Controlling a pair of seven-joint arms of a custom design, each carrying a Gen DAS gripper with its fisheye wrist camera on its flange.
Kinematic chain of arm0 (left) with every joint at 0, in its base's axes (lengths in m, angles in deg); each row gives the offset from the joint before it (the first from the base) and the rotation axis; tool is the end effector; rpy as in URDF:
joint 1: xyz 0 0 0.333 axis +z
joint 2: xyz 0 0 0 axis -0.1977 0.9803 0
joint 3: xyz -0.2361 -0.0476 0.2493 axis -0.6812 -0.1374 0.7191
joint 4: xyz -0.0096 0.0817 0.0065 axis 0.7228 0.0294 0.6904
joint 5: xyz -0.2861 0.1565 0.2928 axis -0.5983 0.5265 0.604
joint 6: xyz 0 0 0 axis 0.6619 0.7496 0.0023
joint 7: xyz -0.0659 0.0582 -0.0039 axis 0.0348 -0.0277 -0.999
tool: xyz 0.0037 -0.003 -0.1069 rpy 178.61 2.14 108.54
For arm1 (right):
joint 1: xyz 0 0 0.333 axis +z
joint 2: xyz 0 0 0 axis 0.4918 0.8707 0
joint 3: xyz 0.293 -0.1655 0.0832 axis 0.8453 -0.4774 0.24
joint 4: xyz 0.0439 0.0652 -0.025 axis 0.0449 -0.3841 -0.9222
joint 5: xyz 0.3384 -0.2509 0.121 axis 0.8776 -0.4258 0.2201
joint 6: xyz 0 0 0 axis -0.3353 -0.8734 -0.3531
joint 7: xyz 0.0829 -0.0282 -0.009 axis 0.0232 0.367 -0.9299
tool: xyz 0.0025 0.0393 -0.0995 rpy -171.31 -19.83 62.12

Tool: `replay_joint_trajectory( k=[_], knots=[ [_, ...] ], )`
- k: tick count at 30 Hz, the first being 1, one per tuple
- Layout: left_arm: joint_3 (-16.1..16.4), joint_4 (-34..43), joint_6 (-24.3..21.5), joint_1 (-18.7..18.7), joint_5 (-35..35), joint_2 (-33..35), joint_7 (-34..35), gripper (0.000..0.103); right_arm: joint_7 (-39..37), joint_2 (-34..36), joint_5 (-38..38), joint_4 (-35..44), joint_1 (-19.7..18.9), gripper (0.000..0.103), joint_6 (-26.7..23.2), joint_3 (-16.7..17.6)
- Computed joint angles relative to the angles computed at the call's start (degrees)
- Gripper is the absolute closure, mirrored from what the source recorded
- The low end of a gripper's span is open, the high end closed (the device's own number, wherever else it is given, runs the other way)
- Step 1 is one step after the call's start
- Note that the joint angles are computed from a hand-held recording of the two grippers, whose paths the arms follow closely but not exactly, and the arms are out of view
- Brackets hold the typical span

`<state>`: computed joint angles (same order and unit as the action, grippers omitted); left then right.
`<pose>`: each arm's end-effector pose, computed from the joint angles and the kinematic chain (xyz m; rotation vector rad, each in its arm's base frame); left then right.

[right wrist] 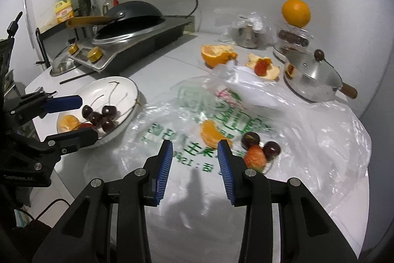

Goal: Organize fruits
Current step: 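Move both open grippers back over the fruit on the plastic bag, then lower the open right gripper around the strawberry on the bag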

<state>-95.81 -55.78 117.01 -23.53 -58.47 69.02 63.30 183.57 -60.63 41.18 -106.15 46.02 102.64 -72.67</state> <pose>0.7122 -0.2963 0.4626 -1.3619 2.1624 -0.9737 0.6792 0.2031 0.4554 -1.8944 1.4861 -0.6505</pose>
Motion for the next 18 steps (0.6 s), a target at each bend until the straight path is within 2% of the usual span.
replay_joint_trajectory(
  k=[18],
  knots=[
    [1.3,9.2,-6.6,-3.9,3.8,6.2,-1.6,0.031,-5.0,1.9,6.6,-0.1,-5.1,0.063,-0.3,1.6]
  ],
)
